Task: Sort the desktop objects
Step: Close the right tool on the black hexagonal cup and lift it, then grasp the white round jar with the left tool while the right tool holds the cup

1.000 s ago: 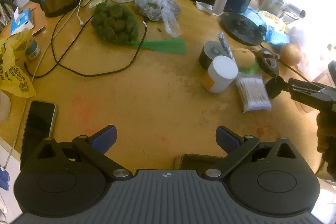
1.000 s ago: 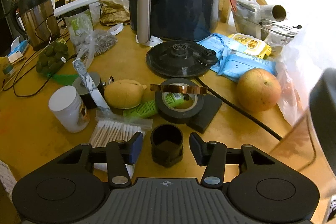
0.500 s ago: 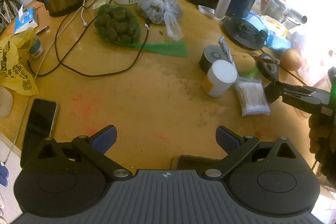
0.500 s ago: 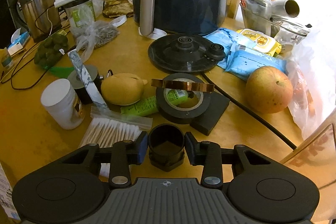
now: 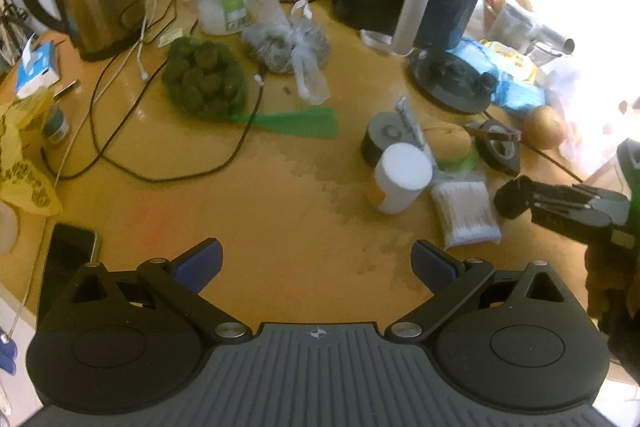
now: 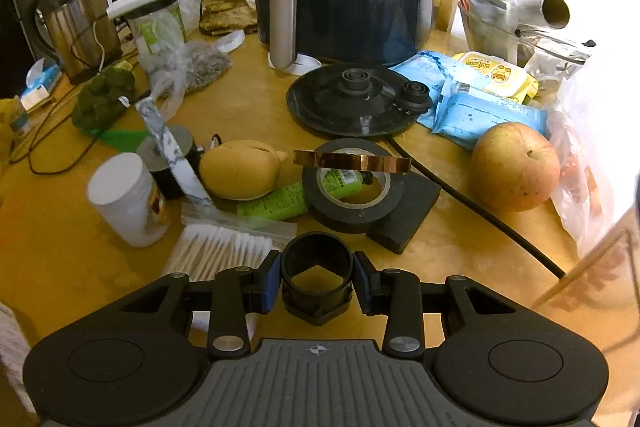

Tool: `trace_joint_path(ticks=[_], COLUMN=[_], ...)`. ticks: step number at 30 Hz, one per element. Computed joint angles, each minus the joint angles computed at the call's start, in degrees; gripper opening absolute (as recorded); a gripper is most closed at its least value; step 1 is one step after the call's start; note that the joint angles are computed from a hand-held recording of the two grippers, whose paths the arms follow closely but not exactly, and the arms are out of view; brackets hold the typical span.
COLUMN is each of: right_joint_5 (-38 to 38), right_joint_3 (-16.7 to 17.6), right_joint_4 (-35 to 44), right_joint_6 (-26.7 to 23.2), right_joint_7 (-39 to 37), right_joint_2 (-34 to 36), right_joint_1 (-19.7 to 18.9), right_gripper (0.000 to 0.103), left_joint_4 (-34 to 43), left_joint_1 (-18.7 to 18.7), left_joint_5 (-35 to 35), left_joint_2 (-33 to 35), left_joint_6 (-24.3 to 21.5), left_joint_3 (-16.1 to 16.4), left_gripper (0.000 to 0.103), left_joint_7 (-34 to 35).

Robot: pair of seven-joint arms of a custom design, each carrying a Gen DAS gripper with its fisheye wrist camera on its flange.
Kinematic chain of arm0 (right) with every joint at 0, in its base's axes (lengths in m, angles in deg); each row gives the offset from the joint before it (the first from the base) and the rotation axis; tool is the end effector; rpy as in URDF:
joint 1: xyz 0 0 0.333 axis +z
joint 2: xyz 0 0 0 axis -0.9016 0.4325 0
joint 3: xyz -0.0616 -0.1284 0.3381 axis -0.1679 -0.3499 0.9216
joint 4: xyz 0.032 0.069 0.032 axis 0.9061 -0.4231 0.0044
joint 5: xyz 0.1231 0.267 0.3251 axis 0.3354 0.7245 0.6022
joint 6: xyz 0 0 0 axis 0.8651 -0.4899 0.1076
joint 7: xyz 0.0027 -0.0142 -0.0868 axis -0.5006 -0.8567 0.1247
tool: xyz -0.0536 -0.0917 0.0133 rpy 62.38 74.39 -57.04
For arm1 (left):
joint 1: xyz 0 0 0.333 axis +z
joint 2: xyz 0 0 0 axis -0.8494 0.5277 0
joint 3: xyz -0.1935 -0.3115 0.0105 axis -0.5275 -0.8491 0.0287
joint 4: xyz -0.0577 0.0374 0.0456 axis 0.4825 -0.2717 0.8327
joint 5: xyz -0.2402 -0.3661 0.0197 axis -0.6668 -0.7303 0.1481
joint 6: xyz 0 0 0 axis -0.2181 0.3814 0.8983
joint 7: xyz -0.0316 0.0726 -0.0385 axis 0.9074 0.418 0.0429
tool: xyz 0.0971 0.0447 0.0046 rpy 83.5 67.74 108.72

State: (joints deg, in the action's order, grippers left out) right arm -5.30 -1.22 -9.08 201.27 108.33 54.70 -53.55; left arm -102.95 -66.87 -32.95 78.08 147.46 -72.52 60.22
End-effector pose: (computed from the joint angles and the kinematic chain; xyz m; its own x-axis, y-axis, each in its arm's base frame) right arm 0.8061 0.1564 0.4547 -0.0649 -0.9937 -0.0913 -0.7543 0.1087 -0.6475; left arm 0.5213 -0.2331 0.5990 0.5769 -0.8132 0.0770 -0.6875 -0.5344 -0.4917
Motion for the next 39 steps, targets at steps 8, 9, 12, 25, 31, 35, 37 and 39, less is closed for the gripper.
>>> trace_joint_path(ticks=[8,9,12,25,31,35,37,39], right_joint_5=[-0.6,-1.2,-3.3,-17.7,-23.2,-25.4,-26.1,-26.8], right_joint_3=[-0.9,-1.3,-2.4,-3.0,-1.3,0.0,0.6,1.0], right_joint_4=[-7.1,-8.0,-10.5,-20.8,-23.4,-24.7,-24.9,-25.0], right_joint_6=[2.4,2.6,2.7,-3.4,-6.8,-7.8,-8.7,-9.4], right_joint_7=[4.8,6.0,9.7,32.3,43.2,47.7,48.7,49.8], right_joint_2=[-6.1,-6.9,-9.1,-20.0,-23.1,-24.7,-25.2,-25.7], right_joint_1=[1.5,1.9,3.0,6.5,6.6,6.2,6.1,6.0], right_gripper=[0.040,0.040,0.040,0.040,0.041,0.041,0.041,0.041], left_joint_4=[1.9,2.0,1.9,2.4,0.6,0.0,-0.2,0.1], left_joint_1=[-0.2,-0.3,-0.3,-0.1,0.2,0.4,0.5,0.5], left_joint_5=[1.6,1.6,1.6,1.4,2.3,3.5,4.1,3.8], left_joint_2=[2.5,2.6,3.1,4.4,4.0,4.5,4.9,5.6], left_joint_6=[3.5,4.1,6.6,11.2,14.9,16.9,18.4,19.0], left_joint_3=[0.9,1.0,1.5,2.3,2.3,2.2,2.3,2.5], left_gripper=[0.103,0.103,0.103,0.103,0.103,0.102,0.101,0.091], left_joint_7=[4.8,5.5,8.1,17.3,19.8,20.8,21.2,22.0])
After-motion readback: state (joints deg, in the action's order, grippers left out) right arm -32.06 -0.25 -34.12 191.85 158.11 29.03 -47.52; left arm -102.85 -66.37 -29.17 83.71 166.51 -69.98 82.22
